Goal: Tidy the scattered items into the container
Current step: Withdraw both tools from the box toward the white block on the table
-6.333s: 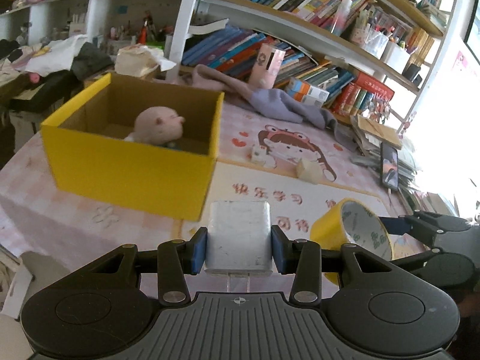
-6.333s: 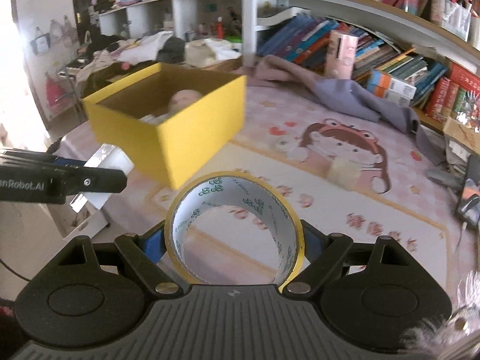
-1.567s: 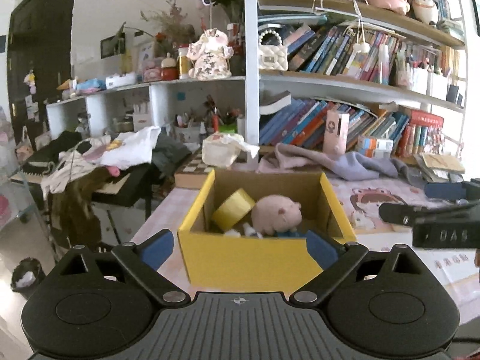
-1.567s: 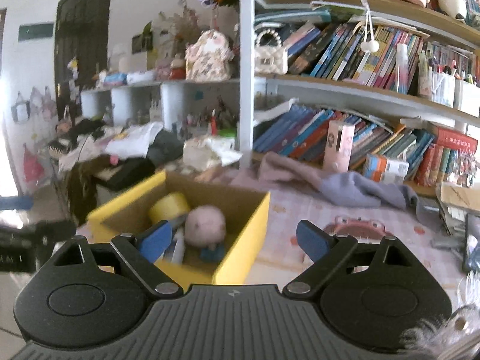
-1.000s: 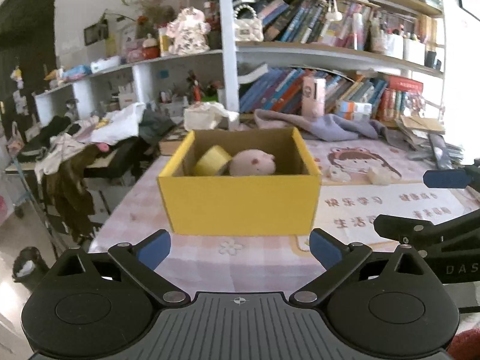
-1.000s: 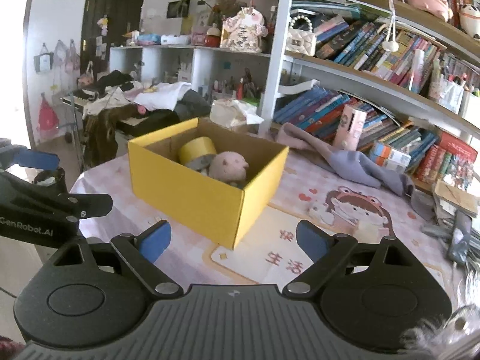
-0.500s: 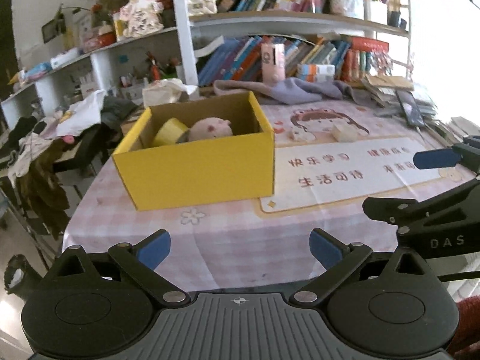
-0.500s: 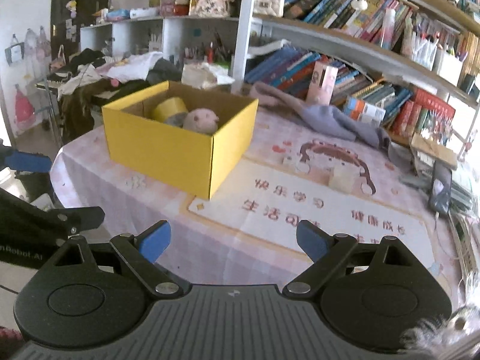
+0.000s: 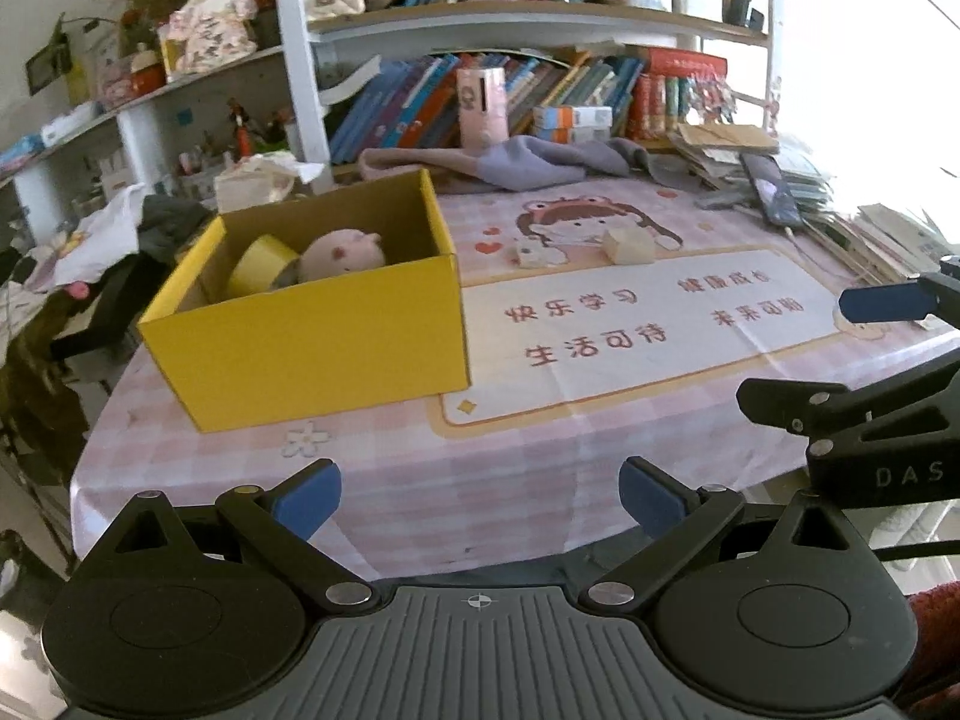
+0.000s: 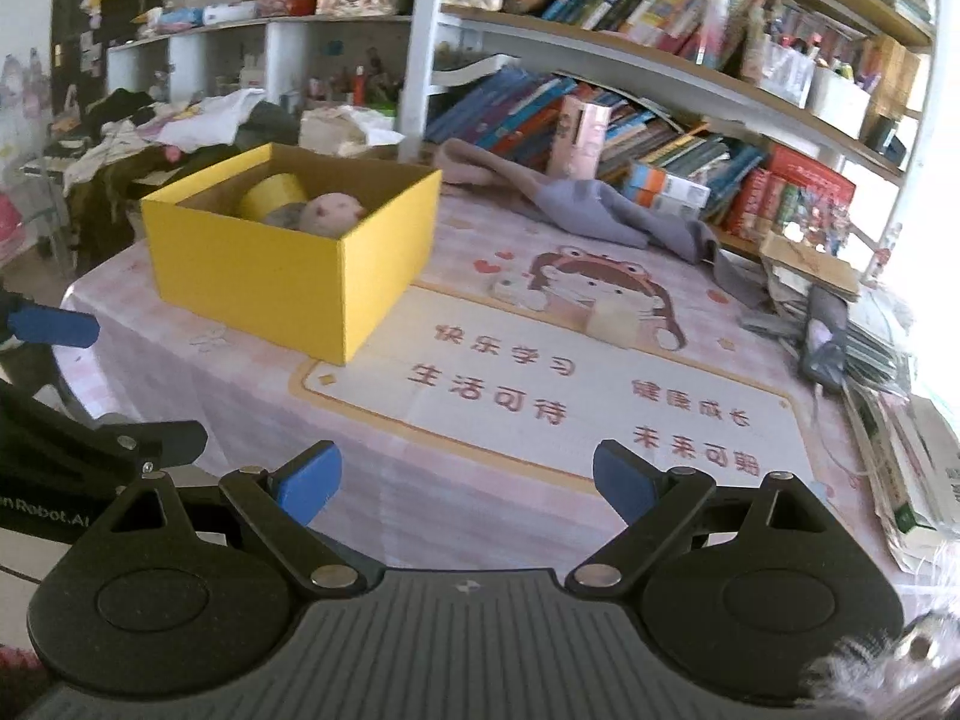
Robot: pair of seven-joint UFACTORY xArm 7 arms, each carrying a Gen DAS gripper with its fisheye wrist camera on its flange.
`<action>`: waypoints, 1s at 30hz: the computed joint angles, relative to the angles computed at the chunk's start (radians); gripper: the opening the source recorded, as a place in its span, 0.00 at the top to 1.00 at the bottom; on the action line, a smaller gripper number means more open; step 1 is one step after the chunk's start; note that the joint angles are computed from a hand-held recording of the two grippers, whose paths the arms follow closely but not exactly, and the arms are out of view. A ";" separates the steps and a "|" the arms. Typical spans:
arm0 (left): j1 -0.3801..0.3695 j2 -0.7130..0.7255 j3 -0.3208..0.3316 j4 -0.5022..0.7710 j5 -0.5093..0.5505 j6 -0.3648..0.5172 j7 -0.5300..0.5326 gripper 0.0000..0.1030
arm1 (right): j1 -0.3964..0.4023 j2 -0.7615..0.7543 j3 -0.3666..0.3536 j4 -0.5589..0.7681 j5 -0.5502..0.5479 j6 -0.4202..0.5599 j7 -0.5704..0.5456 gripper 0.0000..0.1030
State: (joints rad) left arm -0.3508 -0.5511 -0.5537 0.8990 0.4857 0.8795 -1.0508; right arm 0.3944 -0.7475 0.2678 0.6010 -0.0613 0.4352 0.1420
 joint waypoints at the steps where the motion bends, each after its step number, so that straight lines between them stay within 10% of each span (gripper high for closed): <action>1: 0.000 0.008 -0.002 0.005 0.000 -0.003 0.001 0.02 | -0.003 -0.004 -0.003 -0.003 0.000 0.004 0.001 0.11; 30: -0.118 0.314 0.090 0.190 0.151 -0.097 0.046 0.02 | -0.107 -0.014 -0.068 -0.019 0.005 0.050 0.018 0.11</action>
State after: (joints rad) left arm -0.4691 -0.2368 -0.4637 1.0893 0.6371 0.7824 -1.0050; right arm 0.2873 -0.7613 0.1997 0.5821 -0.0567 0.4851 0.1597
